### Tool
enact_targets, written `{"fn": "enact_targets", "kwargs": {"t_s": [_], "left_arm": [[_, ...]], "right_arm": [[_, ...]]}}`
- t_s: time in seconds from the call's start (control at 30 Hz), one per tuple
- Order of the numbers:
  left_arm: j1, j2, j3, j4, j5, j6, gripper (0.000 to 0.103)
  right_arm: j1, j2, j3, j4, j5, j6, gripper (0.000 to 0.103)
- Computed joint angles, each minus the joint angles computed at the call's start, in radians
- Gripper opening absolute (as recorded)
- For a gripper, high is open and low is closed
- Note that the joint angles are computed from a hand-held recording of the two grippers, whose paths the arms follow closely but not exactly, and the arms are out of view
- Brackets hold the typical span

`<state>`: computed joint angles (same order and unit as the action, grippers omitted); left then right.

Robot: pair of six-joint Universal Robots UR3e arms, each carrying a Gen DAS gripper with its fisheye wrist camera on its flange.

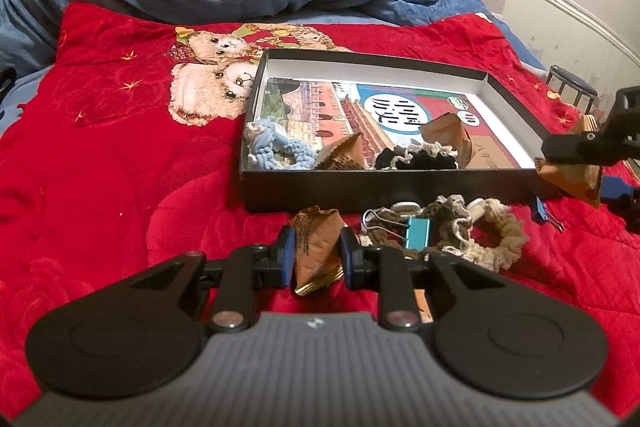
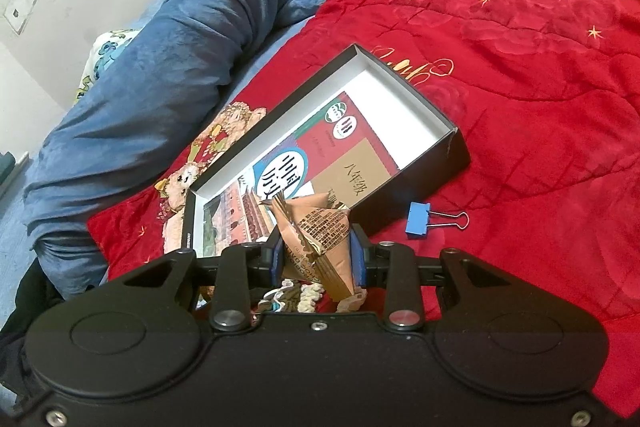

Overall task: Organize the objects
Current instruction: 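Carry the printed packet toward the box with the right tool while the left tool holds the brown packet, then lower both packets into the box and open both tools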

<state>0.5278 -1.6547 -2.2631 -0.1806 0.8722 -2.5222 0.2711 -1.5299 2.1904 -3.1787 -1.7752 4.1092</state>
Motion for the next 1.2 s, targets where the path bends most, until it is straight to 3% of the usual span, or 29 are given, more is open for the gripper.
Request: {"fn": "enact_targets", "kwargs": {"t_s": [0.7,0.9,1.07,1.17,1.2], "left_arm": [[0.006,0.005,-0.001,-0.009,-0.005,0.003,0.027],[0.048,0.064,-0.008,-0.042,-0.063,-0.013,0.025],[0.082,0.122,0.005,-0.121,-0.154,0.025,0.023],[0.084,0.134,0.000,-0.122,-0.183,0.039,0.022],[0.082,0.135,0.002,-0.119,-0.184,0.040,0.017]], "right_arm": [[-0.015,-0.009,0.010,0.001,0.020,0.002,0.031],[-0.029,-0.027,0.016,-0.023,0.046,-0.033,0.031],[-0.138,-0.116,0.053,-0.031,0.172,-0.115,0.031],[-0.245,-0.148,0.078,-0.037,0.326,-0.154,0.031],[-0.267,-0.145,0.078,-0.039,0.359,-0.155,0.031]]}}
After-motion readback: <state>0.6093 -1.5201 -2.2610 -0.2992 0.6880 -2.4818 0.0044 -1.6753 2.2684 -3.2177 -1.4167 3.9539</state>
